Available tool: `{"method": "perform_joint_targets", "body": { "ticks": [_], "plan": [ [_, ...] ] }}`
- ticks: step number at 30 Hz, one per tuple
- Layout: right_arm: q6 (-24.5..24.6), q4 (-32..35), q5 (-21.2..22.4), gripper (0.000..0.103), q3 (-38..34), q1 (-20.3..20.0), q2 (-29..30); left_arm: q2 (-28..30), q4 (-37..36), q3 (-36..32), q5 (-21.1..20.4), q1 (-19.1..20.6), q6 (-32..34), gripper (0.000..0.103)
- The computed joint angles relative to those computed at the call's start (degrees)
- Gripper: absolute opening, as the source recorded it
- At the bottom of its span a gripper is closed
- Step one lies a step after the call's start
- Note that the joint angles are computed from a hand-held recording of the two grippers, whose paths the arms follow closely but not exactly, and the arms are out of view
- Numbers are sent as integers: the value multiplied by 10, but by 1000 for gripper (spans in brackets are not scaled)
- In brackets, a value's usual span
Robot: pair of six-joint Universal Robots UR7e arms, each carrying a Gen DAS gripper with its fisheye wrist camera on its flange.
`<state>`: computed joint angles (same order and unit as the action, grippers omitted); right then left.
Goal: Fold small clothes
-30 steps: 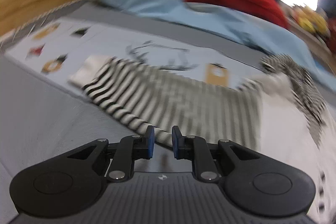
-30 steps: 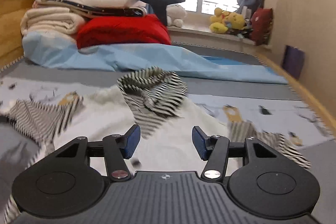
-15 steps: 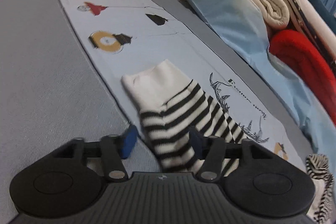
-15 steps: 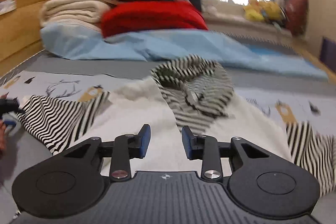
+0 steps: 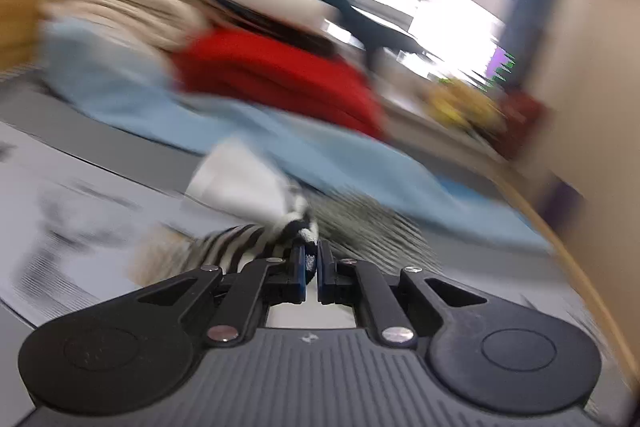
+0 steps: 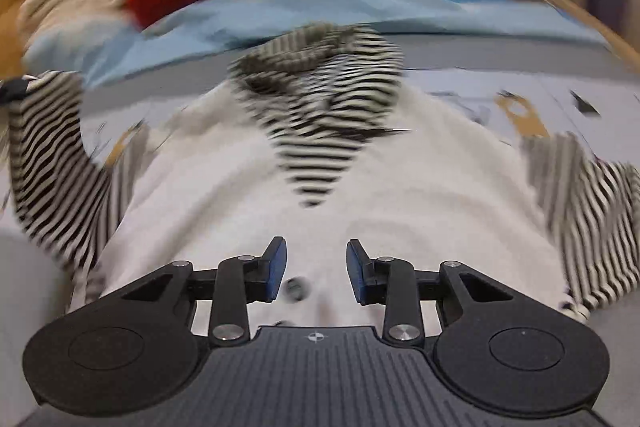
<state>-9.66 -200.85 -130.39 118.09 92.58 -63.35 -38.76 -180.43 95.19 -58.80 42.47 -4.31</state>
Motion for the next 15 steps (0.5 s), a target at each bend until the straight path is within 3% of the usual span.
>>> {"method": "perform_joint_targets", "body": {
  "ticks": [2,5,7,10,15],
  "plan": [
    [19,-9,-12,35,4,-11,-17,10,58,9,-56,-19,-32,8],
    [61,-17,-19,35,17,-34,-50,24,194,-7,-135,-28,-77,37],
    [104,9,-17,35,21,-52,-74,19,176,10,-141,-28,-89,41],
    [142,59,1,40,24,-76,-97,12,187,-4,-104,-11,-125,48],
    [189,136,31,41,22,-103,-105,32,267,-80,58,26,-171,45]
  ]
}}
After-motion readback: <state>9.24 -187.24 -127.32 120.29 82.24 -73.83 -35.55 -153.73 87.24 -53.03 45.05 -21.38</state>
